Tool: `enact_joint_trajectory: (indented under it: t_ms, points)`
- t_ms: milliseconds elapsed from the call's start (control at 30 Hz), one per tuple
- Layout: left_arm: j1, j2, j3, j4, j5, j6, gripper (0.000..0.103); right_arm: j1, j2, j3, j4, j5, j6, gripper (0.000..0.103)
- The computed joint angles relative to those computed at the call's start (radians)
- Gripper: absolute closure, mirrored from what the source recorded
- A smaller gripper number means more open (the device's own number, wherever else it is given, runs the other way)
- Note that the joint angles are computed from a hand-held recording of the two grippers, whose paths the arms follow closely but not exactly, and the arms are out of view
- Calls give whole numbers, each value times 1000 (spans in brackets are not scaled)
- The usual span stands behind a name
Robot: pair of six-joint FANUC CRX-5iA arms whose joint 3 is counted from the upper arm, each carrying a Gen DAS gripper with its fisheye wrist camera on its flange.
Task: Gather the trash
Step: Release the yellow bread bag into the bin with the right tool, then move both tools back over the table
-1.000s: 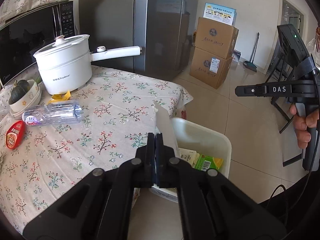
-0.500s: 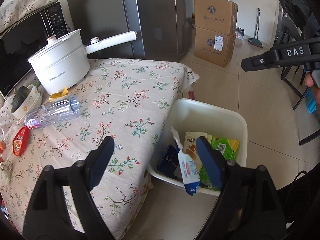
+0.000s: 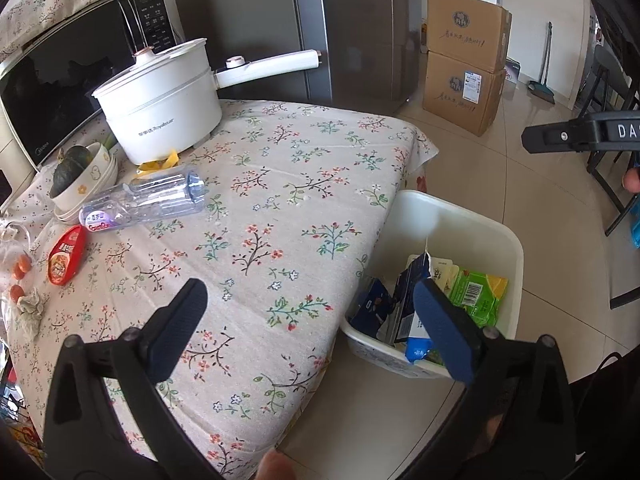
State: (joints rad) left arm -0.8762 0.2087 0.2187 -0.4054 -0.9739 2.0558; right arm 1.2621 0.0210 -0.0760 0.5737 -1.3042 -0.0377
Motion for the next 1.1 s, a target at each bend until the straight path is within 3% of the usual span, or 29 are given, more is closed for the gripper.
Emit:
enact_joint_trajectory:
  t_ms: [67,133,700,933,1100]
  points:
    - [5,-3,-1,-12,-21,9,1,-2,20,17,3,-22,-6,8]
    - [15,-16,-14,-21,-28,33,1,-2,30,23,16,-21,-8,1]
    - [194,-203,-165,-20,-109,142,1,-34,246,295,-20,-9,179,0]
    - [332,-305,-243,-35,-92,92,0,-48,380,478,-44,-1,278,0]
    - [499,-340,-284,-1,-71,62,0,-62,498,642,-76,-20,373,0]
